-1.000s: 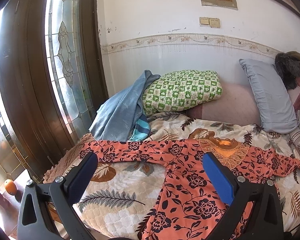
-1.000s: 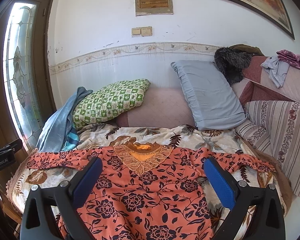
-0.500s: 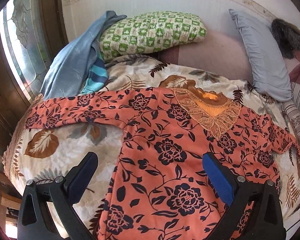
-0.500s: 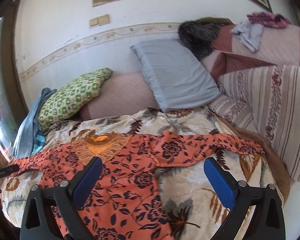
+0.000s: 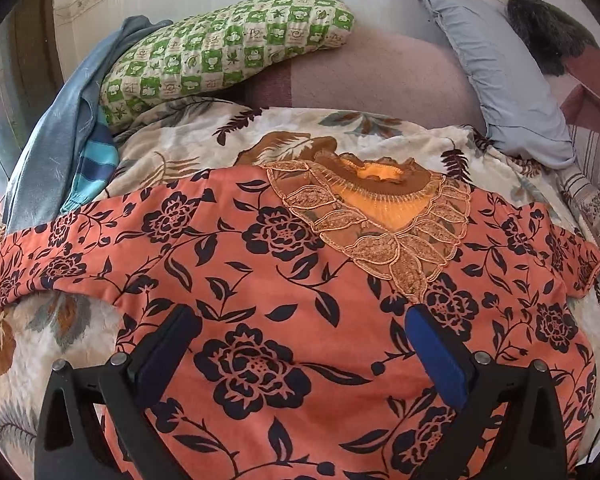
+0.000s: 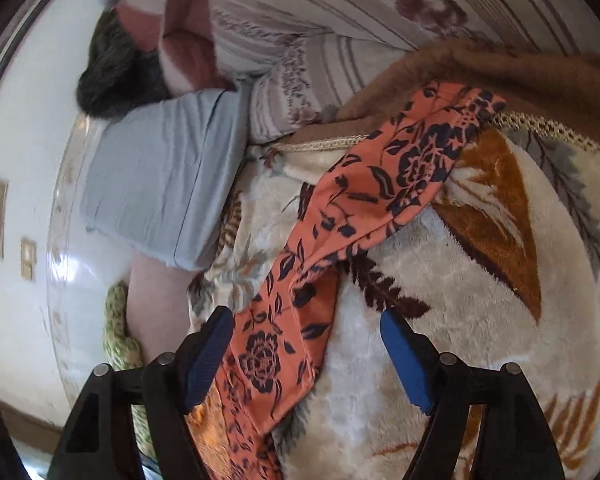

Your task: Fold small clothes

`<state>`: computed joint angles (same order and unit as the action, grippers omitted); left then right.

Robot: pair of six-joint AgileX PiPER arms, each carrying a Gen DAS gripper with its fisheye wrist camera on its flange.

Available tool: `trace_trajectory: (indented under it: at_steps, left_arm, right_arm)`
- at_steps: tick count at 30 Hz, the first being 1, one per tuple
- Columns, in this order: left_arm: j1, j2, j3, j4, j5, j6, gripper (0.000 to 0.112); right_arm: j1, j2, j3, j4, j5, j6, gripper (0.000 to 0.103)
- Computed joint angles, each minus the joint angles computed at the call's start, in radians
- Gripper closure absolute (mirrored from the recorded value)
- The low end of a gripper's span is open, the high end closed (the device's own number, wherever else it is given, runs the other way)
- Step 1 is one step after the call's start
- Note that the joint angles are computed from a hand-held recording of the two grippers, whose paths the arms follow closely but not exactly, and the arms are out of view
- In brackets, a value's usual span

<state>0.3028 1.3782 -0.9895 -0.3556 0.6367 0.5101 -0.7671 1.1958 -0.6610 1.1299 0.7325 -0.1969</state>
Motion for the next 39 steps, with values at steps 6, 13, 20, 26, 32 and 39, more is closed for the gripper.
trace_trajectory:
  at_steps: [6, 13, 20, 26, 32, 39]
  left_arm:
    - [0.081, 0.043, -0.012, -0.108, -0.039, 0.055, 0.009]
    - [0.084, 0.055, -0.005, -0.156, -0.068, 0.100, 0.009]
    - [0.105, 0.023, -0.008, -0.168, -0.061, 0.120, 0.009]
    - [0.209, 0.014, -0.058, -0.212, -0.059, 0.150, 0.009]
    - [0.346, 0.077, -0.150, -0.241, -0.026, 0.150, 0.009]
    - [0.452, 0.195, -0.273, -0.150, -0.019, 0.068, 0.009]
  right_arm:
    - [-0.029, 0.200, -0.018, 0.216, -0.132, -0.053, 0.025]
    - [-0.002, 0.260, -0.085, 0.115, -0.226, -0.010, 0.096]
    - [0.087, 0.106, -0.159, 0.012, -0.227, 0.016, 0.098]
    - [0.490, 0.063, -0.400, -0.509, -0.294, 0.539, 0.098]
    - [1.018, 0.261, -0.694, -1.109, -0.262, 1.055, 0.098]
    - [1.484, 0.854, -1.349, -1.469, 0.230, 1.224, 0.097]
